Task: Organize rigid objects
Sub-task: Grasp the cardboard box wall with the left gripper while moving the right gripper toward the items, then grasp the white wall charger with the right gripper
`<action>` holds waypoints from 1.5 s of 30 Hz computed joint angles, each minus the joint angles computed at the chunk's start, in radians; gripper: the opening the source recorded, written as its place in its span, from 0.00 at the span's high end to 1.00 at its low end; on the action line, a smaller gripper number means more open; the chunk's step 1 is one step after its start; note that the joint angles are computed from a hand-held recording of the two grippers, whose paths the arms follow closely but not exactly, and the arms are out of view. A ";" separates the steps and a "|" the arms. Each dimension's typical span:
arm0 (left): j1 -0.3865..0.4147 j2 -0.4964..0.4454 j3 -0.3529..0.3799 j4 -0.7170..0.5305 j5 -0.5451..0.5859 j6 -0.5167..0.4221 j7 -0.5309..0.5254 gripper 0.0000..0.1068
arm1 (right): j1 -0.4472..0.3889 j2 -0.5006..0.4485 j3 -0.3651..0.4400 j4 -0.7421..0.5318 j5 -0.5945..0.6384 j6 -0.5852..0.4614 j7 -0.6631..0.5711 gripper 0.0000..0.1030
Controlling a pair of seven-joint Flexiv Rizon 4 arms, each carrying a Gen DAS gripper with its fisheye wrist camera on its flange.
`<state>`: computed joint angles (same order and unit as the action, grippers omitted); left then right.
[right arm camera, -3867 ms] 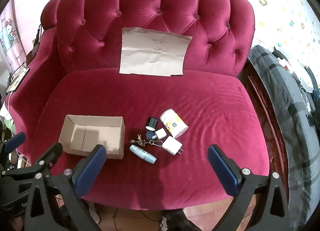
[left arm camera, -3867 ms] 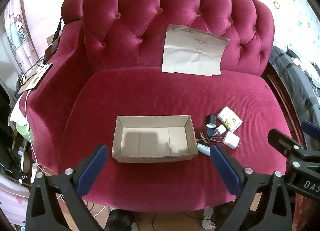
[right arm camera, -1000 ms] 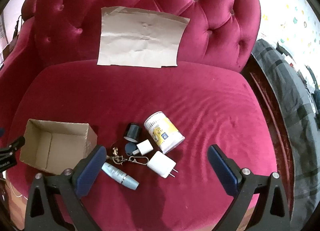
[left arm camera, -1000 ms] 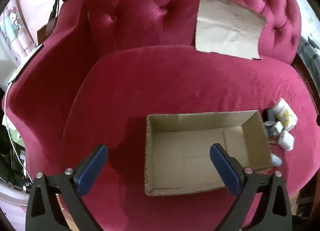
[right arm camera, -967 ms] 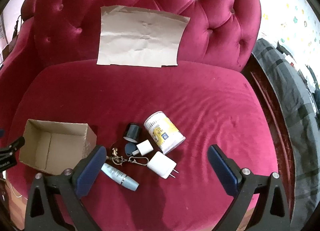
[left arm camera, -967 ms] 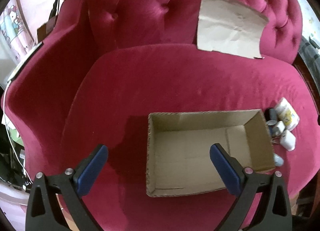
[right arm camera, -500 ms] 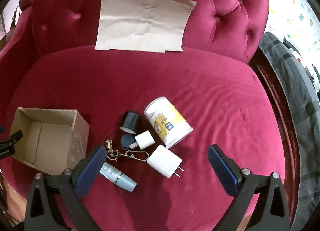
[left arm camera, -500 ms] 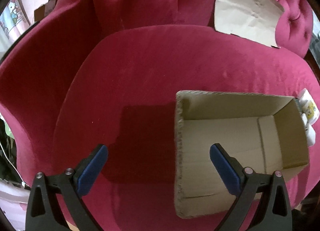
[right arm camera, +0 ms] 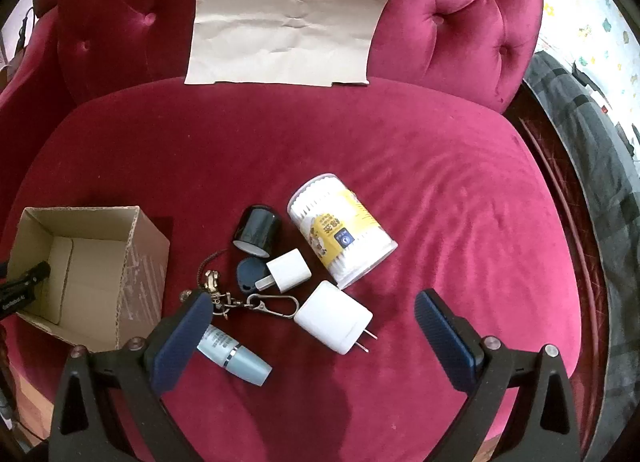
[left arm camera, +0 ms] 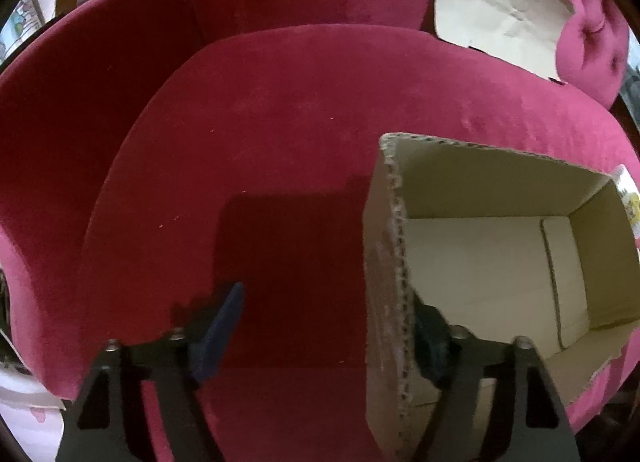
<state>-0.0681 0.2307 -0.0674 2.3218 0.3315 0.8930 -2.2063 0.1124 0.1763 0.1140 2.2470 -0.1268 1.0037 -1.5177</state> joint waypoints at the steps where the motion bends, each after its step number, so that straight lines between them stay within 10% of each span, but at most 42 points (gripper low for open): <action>1: -0.006 0.002 0.012 0.015 -0.020 0.029 0.012 0.40 | -0.001 -0.002 0.001 0.001 -0.004 0.001 0.003 0.00; 7: -0.024 -0.009 0.026 0.047 -0.126 0.118 0.107 0.95 | -0.003 -0.005 0.002 0.006 -0.017 0.006 0.013 0.00; 45: -0.023 -0.035 -0.002 -0.007 -0.039 0.059 0.028 0.97 | -0.051 -0.164 -0.032 -0.029 0.054 -0.004 -0.110 0.00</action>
<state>-0.0914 0.1959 -0.0693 2.3149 0.2929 0.9520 -2.1787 0.0615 0.0127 0.0815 2.2183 -0.0731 0.9993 -1.6282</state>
